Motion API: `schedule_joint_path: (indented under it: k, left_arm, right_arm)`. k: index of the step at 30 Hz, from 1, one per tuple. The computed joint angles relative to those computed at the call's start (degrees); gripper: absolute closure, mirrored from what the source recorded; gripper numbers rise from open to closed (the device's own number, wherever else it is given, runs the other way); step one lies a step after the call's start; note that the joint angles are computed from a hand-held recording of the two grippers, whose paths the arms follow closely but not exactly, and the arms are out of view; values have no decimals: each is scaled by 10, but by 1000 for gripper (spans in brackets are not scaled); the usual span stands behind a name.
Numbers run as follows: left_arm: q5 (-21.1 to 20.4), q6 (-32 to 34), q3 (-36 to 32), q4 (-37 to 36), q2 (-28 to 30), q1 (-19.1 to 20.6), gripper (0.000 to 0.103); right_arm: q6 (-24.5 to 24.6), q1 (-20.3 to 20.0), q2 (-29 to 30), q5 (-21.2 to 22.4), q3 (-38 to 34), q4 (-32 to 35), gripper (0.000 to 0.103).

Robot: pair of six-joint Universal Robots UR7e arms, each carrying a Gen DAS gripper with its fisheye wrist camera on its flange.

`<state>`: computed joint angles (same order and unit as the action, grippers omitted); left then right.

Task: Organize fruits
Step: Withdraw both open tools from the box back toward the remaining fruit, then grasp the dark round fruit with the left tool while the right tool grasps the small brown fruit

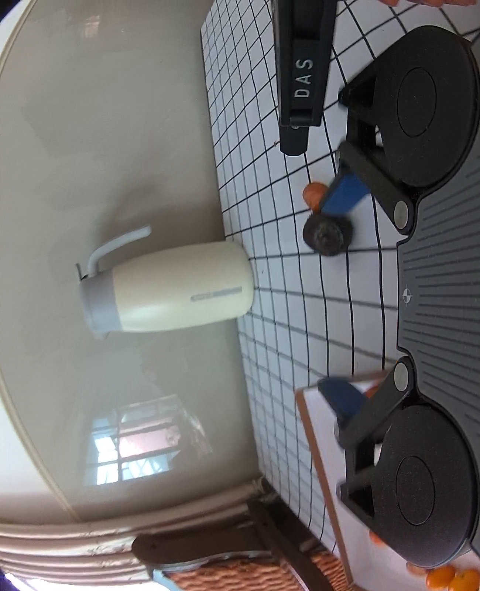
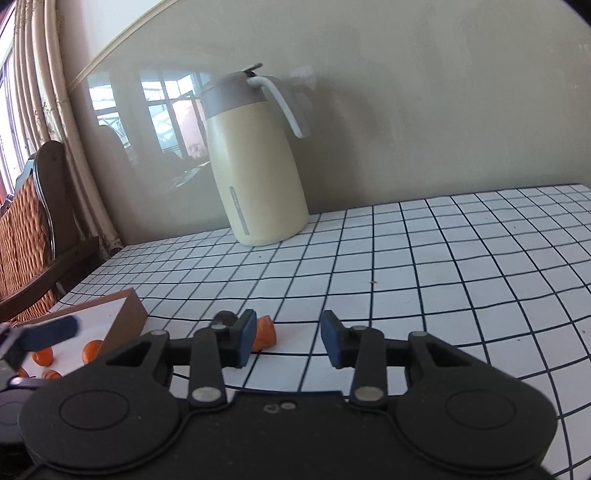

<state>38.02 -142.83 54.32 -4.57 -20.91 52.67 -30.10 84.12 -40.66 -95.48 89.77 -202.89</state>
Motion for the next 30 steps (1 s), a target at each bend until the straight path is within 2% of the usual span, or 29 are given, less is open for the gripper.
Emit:
schedule_joint_path:
  k: [7,13,16,18,23,25,27,30]
  left_arm:
    - [9,-22,-97,69,57,7,15]
    - [12,-65,-206,168,114,13,28]
    - [6,-91,-284,233,155,17,44]
    - [16,-119,-336,277,179,22,44]
    - [17,-124,-360,292,193,25,47]
    - [10,-138,-400,322,212,28,57]
    - [8,-168,-457,371,236,32,61]
    - [-1,-175,-445,365,228,35,61]
  right_arm:
    - [8,-9,-6,6,-1,14,73]
    - [9,-13,-6,13,-9,29,73]
    - [6,-15,-5,16,-15,38,73]
    - [6,-15,-3,18,-21,50,73]
    - [0,-13,4,22,-34,73,73]
    - [-3,-11,9,22,-42,84,73]
    - [-4,-9,13,21,-47,90,73]
    - [-5,-6,19,20,-59,109,73]
